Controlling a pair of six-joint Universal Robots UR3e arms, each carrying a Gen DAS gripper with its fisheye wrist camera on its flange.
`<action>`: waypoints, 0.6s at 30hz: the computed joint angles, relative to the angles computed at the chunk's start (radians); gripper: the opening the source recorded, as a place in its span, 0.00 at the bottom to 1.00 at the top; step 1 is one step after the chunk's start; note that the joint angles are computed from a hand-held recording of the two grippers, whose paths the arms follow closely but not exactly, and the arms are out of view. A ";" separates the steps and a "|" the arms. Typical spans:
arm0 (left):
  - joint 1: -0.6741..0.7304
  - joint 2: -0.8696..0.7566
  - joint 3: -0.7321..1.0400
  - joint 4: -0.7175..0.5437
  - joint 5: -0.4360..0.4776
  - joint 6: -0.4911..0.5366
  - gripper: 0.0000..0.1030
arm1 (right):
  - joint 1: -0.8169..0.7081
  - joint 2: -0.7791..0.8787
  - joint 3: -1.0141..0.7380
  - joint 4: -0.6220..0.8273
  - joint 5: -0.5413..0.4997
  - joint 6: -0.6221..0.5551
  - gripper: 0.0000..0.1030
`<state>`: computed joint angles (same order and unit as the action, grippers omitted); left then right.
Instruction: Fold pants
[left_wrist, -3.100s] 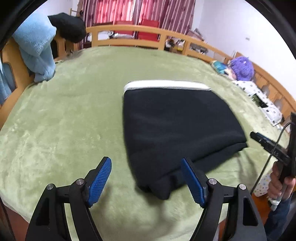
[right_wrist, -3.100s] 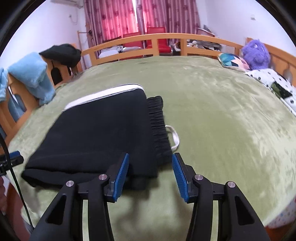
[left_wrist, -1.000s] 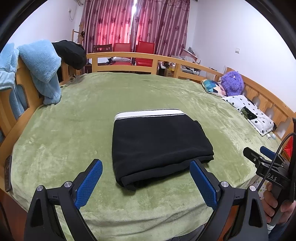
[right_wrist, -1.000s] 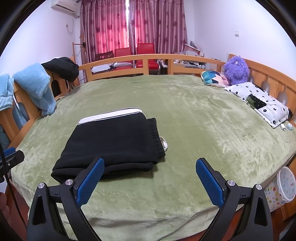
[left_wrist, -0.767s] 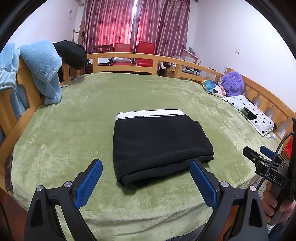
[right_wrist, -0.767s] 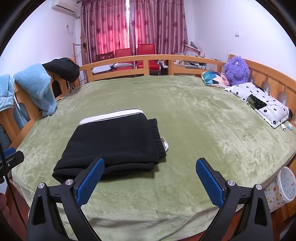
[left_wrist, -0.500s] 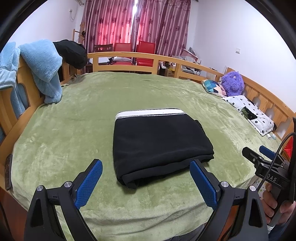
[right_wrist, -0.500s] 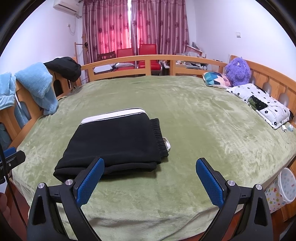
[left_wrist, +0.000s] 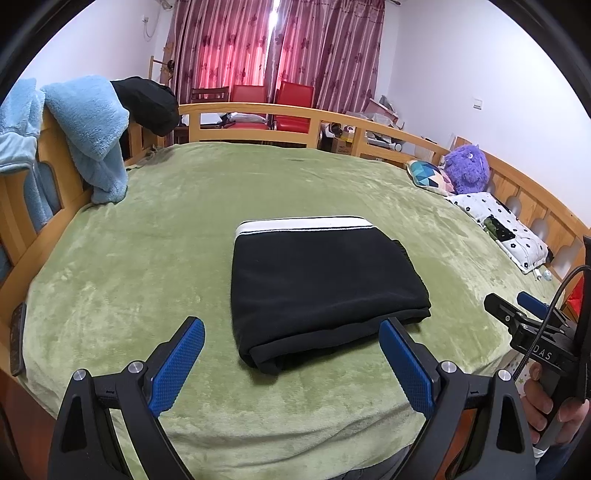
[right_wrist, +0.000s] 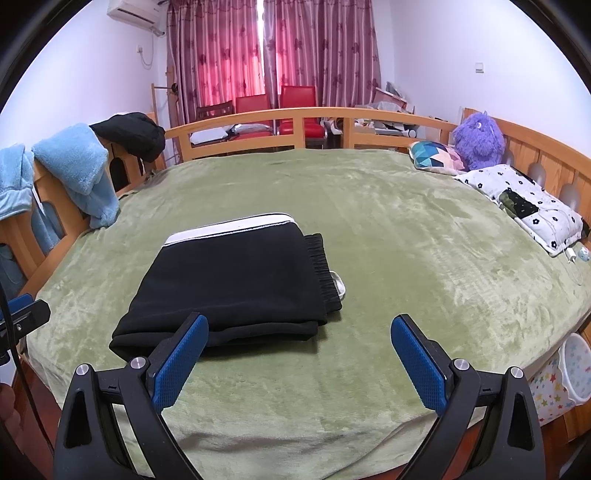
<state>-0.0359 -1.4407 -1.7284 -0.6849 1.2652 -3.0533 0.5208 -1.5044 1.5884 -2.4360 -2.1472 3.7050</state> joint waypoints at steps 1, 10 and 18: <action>0.000 0.000 -0.001 0.001 0.001 0.001 0.93 | 0.001 0.003 -0.002 -0.001 0.001 0.000 0.95; 0.007 -0.008 -0.002 0.007 -0.002 -0.001 0.93 | 0.008 0.023 -0.027 0.006 -0.001 0.004 0.95; 0.015 -0.006 -0.010 0.008 -0.006 0.003 0.93 | 0.003 0.021 -0.014 -0.013 0.013 -0.006 0.95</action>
